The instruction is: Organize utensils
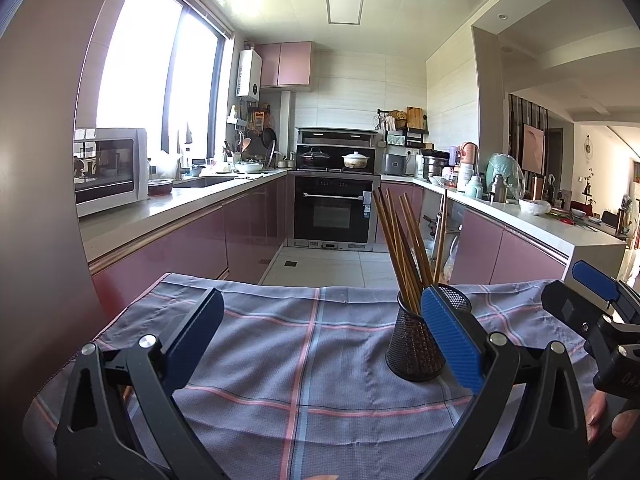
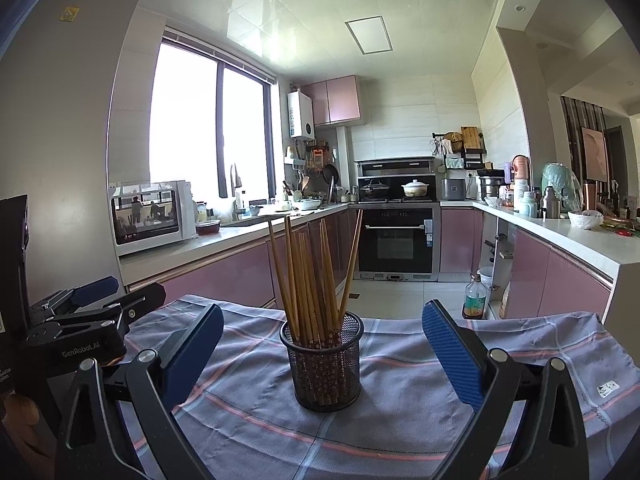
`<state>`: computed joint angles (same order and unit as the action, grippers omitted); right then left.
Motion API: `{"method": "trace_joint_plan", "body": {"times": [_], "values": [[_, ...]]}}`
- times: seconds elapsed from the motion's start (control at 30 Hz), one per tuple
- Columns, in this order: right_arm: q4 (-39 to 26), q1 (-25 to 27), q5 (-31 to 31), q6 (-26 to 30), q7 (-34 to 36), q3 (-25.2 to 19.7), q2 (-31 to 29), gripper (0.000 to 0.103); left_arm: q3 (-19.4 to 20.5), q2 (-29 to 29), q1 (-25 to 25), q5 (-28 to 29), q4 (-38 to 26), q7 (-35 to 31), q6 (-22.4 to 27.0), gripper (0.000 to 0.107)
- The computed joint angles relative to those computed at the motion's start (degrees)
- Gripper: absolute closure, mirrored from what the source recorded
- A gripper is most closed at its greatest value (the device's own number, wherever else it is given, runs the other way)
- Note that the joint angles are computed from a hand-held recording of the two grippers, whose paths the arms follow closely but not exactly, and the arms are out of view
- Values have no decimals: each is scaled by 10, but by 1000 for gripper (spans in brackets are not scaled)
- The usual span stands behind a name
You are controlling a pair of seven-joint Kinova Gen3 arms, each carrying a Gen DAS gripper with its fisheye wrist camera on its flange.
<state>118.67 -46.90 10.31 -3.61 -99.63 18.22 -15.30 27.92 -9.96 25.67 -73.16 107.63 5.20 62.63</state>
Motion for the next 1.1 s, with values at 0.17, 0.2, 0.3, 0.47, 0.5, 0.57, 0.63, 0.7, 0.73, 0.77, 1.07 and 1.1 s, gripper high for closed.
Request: {"method": "trace_joint_plan", "body": {"times": [0.17, 0.2, 0.3, 0.47, 0.5, 0.57, 0.63, 0.7, 0.73, 0.77, 1.07, 1.1], "values": [[0, -10, 4, 0, -3, 9, 0, 7, 1, 1, 1, -2, 0, 3, 2, 10], [0, -10, 4, 0, -4, 10, 1, 7, 0, 1, 1, -1, 0, 1, 2, 10], [1, -9, 4, -1, -4, 9, 1, 7, -1, 1, 2, -1, 0, 1, 1, 10], [2, -9, 5, -2, -9, 10, 2, 7, -1, 0, 2, 1, 1, 1, -1, 10], [3, -11, 6, -2, -9, 12, 2, 7, -2, 0, 2, 1, 2, 1, -2, 10], [3, -8, 7, -2, -9, 9, 3, 7, -2, 0, 1, 2, 2, 1, -3, 10], [4, -9, 8, -1, -10, 10, 2, 7, -2, 1, 1, 2, 2, 1, -4, 10], [4, -11, 9, -1, -11, 12, 2, 7, -2, 2, 1, 3, 1, -1, -3, 10], [4, -11, 9, -2, -11, 12, 2, 7, -2, 2, 1, 2, 1, 0, -3, 10], [4, -11, 9, -2, -12, 12, 2, 7, -2, 3, 2, 2, 2, 1, -2, 10], [4, -8, 8, 0, -13, 9, 3, 7, -3, 3, 4, 2, 2, 1, -2, 10], [4, -6, 7, 1, -12, 7, 3, 7, -3, 3, 4, 1, 2, 2, -3, 10]]}}
